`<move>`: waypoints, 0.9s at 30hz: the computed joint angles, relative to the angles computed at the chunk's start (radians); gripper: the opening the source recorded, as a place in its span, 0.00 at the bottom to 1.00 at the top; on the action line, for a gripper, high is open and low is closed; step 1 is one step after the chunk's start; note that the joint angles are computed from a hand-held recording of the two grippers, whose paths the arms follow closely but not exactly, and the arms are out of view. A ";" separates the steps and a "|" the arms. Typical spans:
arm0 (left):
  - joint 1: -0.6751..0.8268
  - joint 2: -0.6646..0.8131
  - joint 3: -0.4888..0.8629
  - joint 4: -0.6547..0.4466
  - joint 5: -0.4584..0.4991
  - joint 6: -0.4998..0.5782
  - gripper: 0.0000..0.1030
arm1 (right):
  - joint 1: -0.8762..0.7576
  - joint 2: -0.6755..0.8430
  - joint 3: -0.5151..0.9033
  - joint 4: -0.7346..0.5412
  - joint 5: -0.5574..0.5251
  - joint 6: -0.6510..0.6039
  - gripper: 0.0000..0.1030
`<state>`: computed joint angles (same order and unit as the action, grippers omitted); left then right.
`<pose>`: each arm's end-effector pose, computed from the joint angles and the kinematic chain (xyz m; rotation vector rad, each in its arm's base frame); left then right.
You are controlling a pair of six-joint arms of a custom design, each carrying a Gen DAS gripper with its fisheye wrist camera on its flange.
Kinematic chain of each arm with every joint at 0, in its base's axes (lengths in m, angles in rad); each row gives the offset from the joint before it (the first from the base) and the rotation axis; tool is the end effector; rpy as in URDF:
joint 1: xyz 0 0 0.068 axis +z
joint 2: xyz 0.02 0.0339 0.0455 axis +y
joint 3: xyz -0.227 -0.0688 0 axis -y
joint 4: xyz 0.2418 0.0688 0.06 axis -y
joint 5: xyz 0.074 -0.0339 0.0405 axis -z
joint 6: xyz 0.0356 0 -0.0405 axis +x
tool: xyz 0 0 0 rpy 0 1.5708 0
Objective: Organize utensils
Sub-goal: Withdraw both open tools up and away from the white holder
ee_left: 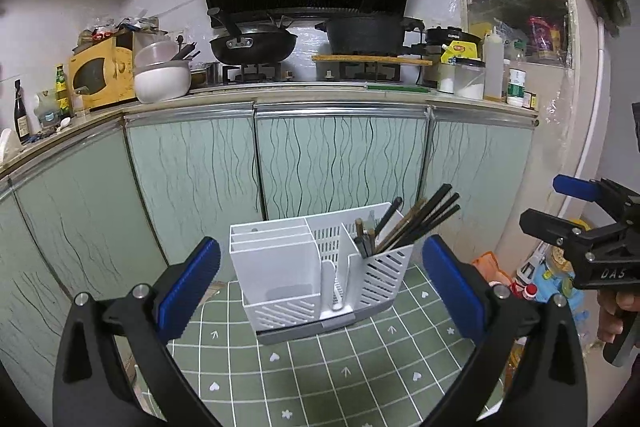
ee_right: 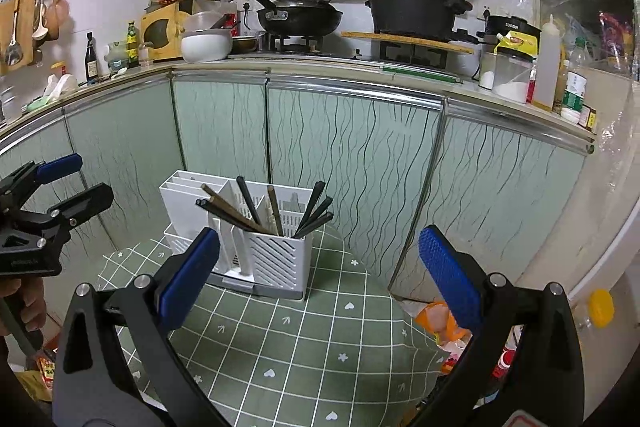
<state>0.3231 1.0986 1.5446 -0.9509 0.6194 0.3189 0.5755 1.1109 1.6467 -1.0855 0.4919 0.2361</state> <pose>0.1954 0.0436 0.4243 0.3637 1.9491 -0.2290 0.1655 0.0873 0.4369 -0.0615 2.0485 -0.0194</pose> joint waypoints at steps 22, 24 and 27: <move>0.425 -0.247 -0.242 -0.186 0.266 0.306 0.96 | 0.509 -0.115 -0.182 -0.203 0.417 0.363 0.93; 0.450 -0.263 -0.262 -0.199 0.287 0.331 0.96 | 0.544 -0.122 -0.206 -0.225 0.443 0.405 0.93; 0.501 -0.277 -0.290 -0.234 0.319 0.387 0.96 | 0.597 -0.127 -0.246 -0.267 0.478 0.486 0.93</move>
